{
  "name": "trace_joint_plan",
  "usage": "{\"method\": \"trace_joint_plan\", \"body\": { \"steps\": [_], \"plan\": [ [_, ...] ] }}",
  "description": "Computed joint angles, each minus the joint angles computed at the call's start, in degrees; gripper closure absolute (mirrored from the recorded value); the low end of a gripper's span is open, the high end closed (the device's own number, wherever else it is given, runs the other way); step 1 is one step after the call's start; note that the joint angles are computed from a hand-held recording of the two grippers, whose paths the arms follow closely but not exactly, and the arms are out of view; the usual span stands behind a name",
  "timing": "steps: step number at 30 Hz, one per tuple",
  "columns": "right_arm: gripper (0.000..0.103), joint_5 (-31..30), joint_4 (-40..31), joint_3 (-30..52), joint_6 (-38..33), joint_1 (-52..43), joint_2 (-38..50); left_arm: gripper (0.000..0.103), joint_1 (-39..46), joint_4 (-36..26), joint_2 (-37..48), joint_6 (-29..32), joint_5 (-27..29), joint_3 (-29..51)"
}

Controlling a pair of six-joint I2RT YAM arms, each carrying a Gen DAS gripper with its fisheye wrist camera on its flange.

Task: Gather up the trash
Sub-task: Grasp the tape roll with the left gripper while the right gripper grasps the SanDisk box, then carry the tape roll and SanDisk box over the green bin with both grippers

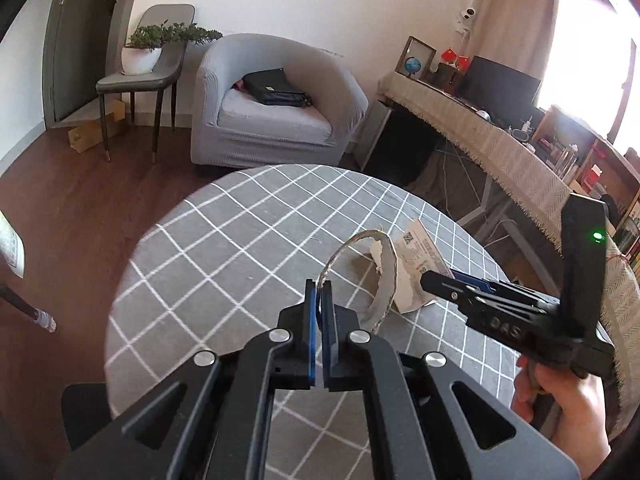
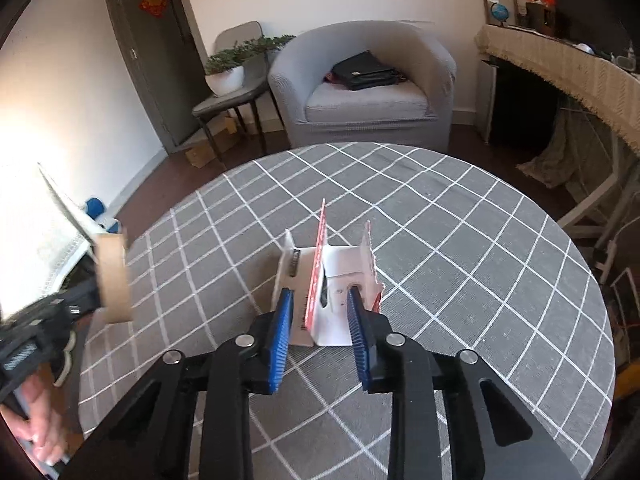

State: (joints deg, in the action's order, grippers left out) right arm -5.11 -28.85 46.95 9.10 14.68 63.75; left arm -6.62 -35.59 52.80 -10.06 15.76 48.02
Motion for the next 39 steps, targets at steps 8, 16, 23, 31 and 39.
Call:
{"method": "trace_joint_plan", "body": {
  "steps": [8, 16, 23, 31, 39],
  "plan": [
    [0.098, 4.58, 2.16, 1.0, 0.82, 2.89, 4.51, 0.1, 9.63, -4.56, -2.16, 6.45, 5.21, 1.13],
    [0.102, 6.57, 1.43, 3.32, 2.09, 7.04, 5.36, 0.1, 24.42, -10.48, -2.62, 15.77, 12.38, 2.02],
    [0.102, 8.2, -0.46, 6.16, 4.67, 14.18, 5.04, 0.1, 40.02, -17.3, -1.96, 25.52, 19.42, 3.42],
    [0.102, 7.75, -1.38, 10.41, 9.35, 23.87, 5.75, 0.1, 54.39, -22.9, 2.19, 37.22, 23.7, 3.44],
    [0.102, 9.86, -1.78, 16.46, 12.46, 35.5, 11.69, 0.1, 62.64, -23.19, 5.16, 48.21, 19.91, -0.66]
  ]
}}
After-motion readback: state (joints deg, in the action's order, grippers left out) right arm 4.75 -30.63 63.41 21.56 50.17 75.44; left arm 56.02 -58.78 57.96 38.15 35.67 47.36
